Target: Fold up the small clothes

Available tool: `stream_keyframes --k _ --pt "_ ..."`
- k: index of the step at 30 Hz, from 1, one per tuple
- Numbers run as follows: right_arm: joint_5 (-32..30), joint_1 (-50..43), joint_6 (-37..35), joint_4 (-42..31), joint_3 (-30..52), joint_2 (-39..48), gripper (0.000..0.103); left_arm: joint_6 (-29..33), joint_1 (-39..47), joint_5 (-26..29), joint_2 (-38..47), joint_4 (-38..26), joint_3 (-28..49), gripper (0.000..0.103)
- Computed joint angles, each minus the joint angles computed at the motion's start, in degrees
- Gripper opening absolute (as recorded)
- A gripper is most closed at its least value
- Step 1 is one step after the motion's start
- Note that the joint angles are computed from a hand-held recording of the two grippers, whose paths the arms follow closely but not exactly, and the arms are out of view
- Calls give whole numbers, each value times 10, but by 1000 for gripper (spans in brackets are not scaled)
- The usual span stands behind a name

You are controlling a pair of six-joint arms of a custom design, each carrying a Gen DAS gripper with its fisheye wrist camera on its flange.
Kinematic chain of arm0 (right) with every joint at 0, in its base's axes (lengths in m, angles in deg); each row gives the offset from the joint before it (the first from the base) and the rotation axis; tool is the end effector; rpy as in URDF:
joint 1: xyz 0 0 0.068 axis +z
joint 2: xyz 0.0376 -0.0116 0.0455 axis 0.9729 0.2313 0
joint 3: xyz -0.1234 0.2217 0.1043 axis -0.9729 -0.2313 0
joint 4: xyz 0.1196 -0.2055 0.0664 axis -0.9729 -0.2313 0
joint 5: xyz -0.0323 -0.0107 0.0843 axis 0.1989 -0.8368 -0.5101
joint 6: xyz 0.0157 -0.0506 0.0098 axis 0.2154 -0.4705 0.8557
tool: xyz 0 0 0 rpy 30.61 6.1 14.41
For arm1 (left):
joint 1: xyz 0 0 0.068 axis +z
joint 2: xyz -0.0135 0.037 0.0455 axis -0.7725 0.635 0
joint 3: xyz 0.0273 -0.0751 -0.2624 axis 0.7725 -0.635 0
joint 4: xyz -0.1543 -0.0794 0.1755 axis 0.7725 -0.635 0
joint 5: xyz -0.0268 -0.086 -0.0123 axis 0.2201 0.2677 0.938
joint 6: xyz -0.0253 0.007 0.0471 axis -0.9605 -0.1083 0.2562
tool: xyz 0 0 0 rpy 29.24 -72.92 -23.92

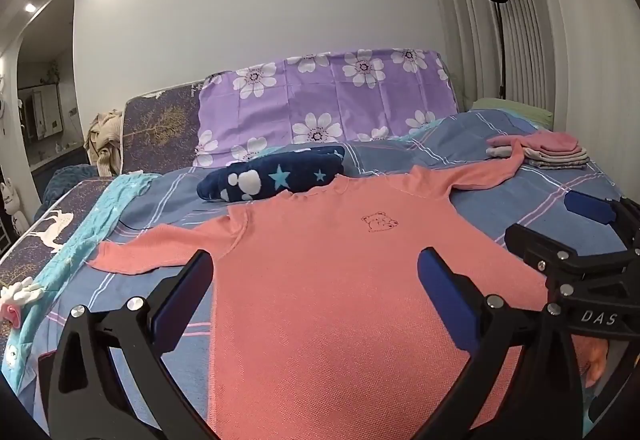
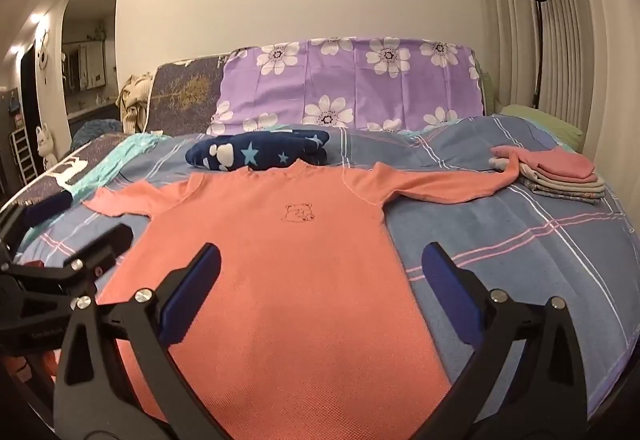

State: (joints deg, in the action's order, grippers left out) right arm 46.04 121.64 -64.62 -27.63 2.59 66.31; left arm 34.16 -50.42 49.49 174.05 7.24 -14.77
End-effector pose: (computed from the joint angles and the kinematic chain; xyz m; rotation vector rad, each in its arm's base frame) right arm 0.2025 0.1701 0.1508 0.0191 1.9873 0.0137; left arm 0.2653 -0.0037 0.1401 0.2772 1.9294 0.0142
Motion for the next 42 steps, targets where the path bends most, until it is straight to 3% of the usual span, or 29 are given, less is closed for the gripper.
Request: stream_keyframes --k 3,8,13,17,22,28,42 --pt "-10 -3 5 -3 -3 -3 101 -5 8 13 -6 2 -4 102" --pt "-11 -4 26 -38 7 -9 101 -29 36 83 -18 -61 16 102" --pt "-10 -5 43 -80 22 -11 101 -19 34 82 -8 -25 -1 102" --pt "-9 1 49 -97 31 -8 101 -32 53 130 -1 -29 1 102" --pt "42 19 48 -134 59 12 101 -20 48 94 1 -5 -5 102" --pt "13 12 46 -115 49 7 101 -18 74 158 2 -40 13 102" --pt "11 4 39 -86 36 -2 101 -12 55 93 13 -22 8 102"
